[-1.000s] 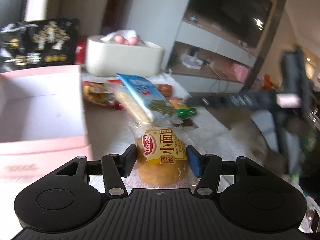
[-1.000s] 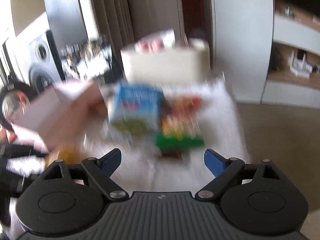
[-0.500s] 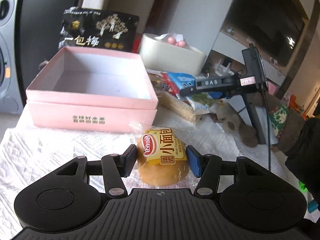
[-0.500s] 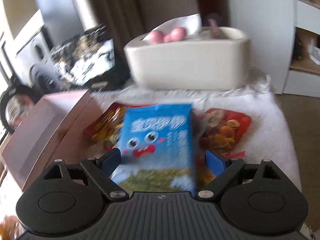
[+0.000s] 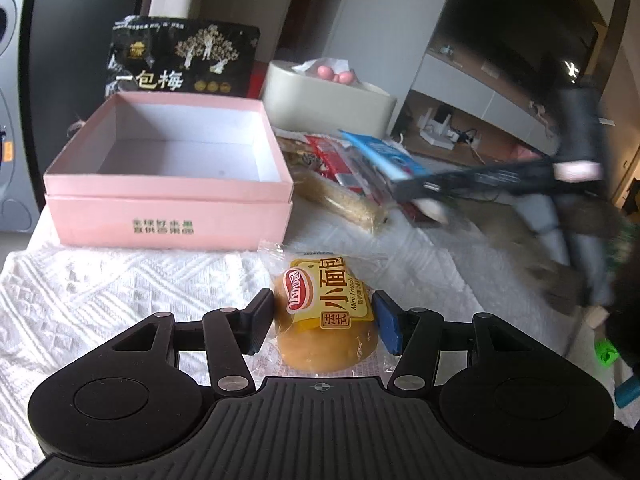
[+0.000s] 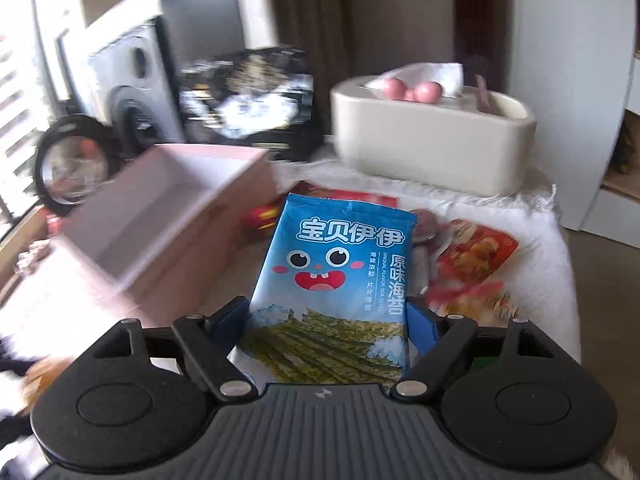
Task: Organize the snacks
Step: 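Carry the bun into the pink box with the left gripper while the right gripper grasps the blue seaweed bag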
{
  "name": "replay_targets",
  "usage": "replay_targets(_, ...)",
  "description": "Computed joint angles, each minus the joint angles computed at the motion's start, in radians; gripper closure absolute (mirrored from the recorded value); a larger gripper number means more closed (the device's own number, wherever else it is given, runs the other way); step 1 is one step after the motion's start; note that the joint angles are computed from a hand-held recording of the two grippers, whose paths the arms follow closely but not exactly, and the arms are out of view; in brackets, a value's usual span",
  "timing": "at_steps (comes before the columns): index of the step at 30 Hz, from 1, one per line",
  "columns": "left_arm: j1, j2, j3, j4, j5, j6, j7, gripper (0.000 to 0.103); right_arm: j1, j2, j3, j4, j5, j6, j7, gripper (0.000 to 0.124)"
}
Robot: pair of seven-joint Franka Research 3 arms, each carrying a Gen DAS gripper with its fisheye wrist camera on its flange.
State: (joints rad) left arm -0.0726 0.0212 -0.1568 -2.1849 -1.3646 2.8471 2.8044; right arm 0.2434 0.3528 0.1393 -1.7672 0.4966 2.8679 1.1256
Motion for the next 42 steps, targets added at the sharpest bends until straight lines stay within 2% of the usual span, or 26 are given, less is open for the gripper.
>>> replay_targets(2, -0.001, -0.001, -0.001, -0.007, 0.021, 0.007, -0.018, 0.043, -0.053, -0.074, 0.069, -0.073, 0.104, -0.028, -0.119, 0.042)
replay_targets(5, -0.005, -0.009, -0.003, -0.021, 0.056, 0.033, -0.063, 0.043, -0.062, -0.173, 0.097, -0.174, 0.232, -0.075, -0.270, 0.041)
replay_targets(8, -0.007, -0.033, 0.003, -0.038, 0.098, 0.043, -0.102, 0.043, -0.030, -0.238, 0.089, -0.235, 0.280, -0.122, -0.365, 0.041)
replay_targets(12, -0.016, -0.077, 0.022, -0.052, 0.106, 0.077, -0.111, 0.043, 0.028, -0.284, 0.078, -0.277, 0.357, -0.127, -0.537, 0.041)
replay_targets(15, -0.027, -0.084, 0.038, -0.031, 0.081, 0.146, -0.075, 0.043, 0.074, -0.299, 0.066, -0.271, 0.435, -0.130, -0.656, 0.041)
replay_targets(18, -0.024, -0.048, 0.049, 0.029, 0.095, 0.219, -0.083, 0.043, 0.120, -0.271, 0.052, -0.223, 0.471, -0.095, -0.692, 0.041)
replay_targets(20, -0.004, -0.008, 0.052, 0.081, 0.146, 0.238, -0.153, 0.043, 0.137, -0.227, 0.050, -0.165, 0.468, -0.067, -0.691, 0.041)
replay_targets(24, 0.051, 0.077, 0.043, 0.187, 0.287, 0.239, -0.311, 0.043, 0.148, -0.103, 0.035, 0.011, 0.353, -0.083, -0.531, 0.041)
replay_targets(28, 0.107, 0.138, 0.014, 0.274, 0.338, 0.222, -0.341, 0.043, 0.158, 0.020, 0.019, 0.196, 0.233, -0.066, -0.309, 0.041)
replay_targets(30, 0.136, 0.158, -0.010, 0.304, 0.345, 0.208, -0.338, 0.043, 0.149, 0.080, 0.012, 0.297, 0.201, -0.100, -0.187, 0.041)
replay_targets(32, 0.203, 0.183, -0.065, 0.352, 0.252, 0.140, -0.256, 0.043, 0.149, 0.145, -0.001, 0.404, 0.157, -0.131, -0.060, 0.041)
replay_targets(33, 0.251, 0.197, -0.095, 0.381, 0.165, 0.063, -0.192, 0.043, 0.158, 0.188, -0.018, 0.466, 0.119, -0.145, 0.007, 0.041)
replay_targets(35, 0.291, 0.232, -0.101, 0.425, 0.043, -0.072, -0.142, 0.043, 0.185, 0.248, -0.058, 0.550, 0.027, -0.159, 0.119, 0.041)
replay_targets(37, 0.275, 0.275, -0.074, 0.455, 0.086, -0.120, -0.220, 0.043, 0.201, 0.312, -0.082, 0.632, -0.056, -0.192, 0.184, 0.040)
replay_targets(40, 0.224, 0.333, -0.043, 0.479, 0.311, -0.080, -0.384, 0.043, 0.188, 0.385, -0.063, 0.739, -0.115, -0.284, 0.247, 0.040)
replay_targets(41, 0.228, 0.343, -0.052, 0.481, 0.325, -0.064, -0.387, 0.044, 0.176, 0.418, -0.046, 0.789, -0.123, -0.321, 0.259, 0.040)
replay_targets(42, 0.255, 0.349, -0.085, 0.480, 0.278, -0.052, -0.343, 0.044, 0.170, 0.455, -0.036, 0.845, -0.132, -0.356, 0.275, 0.040)
